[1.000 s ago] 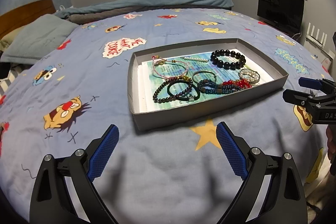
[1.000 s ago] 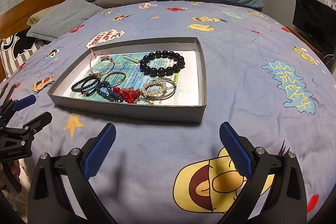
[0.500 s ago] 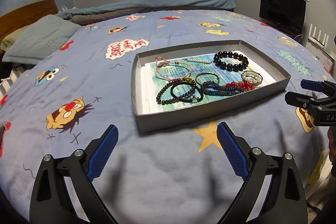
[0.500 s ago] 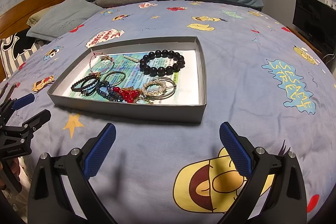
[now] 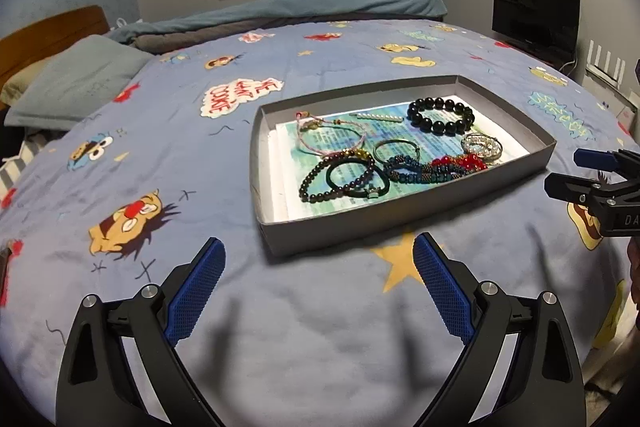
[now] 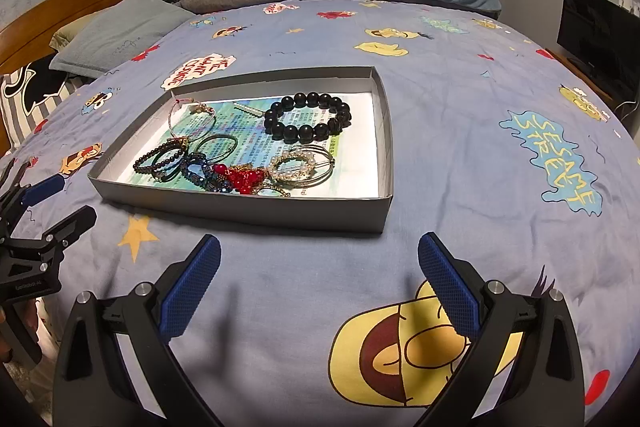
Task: Organize jewelry
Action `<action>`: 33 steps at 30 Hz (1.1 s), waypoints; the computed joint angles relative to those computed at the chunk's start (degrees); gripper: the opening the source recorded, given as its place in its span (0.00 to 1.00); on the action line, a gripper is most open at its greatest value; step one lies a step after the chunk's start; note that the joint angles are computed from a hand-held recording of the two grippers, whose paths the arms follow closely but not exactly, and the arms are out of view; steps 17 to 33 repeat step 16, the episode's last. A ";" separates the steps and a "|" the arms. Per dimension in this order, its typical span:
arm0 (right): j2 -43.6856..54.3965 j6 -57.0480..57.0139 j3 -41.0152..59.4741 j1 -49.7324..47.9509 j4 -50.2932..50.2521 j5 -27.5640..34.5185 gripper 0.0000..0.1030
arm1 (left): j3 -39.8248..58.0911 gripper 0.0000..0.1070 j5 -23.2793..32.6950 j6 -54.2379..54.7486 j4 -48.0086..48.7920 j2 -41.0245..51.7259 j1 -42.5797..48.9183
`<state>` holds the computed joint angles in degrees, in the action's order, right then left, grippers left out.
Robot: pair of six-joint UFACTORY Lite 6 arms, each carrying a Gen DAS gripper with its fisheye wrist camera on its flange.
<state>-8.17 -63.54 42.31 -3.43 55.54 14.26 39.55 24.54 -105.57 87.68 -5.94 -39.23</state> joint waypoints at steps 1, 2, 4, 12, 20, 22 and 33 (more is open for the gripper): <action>-0.06 -0.03 -0.12 -0.02 0.01 -0.01 0.95 | -0.21 0.88 0.82 -1.08 1.19 0.07 -0.54; 0.10 -0.37 -0.05 -0.03 0.31 -0.06 0.95 | -0.18 0.88 1.76 -1.01 1.36 0.29 -0.92; 0.12 -0.18 -0.02 0.02 0.17 -0.14 0.95 | 0.00 0.88 1.31 -0.94 1.31 0.54 -0.79; 1.25 -2.81 0.10 -0.66 2.56 0.01 0.95 | 1.06 0.88 -0.47 2.80 -3.57 1.89 1.32; 1.50 -9.50 0.69 -4.31 7.52 2.48 0.95 | -0.88 0.88 -2.03 2.85 -1.76 -0.88 4.98; 1.50 -9.50 0.69 -4.31 7.52 2.48 0.95 | -0.88 0.88 -2.03 2.85 -1.76 -0.88 4.98; 1.50 -9.50 0.69 -4.31 7.52 2.48 0.95 | -0.88 0.88 -2.03 2.85 -1.76 -0.88 4.98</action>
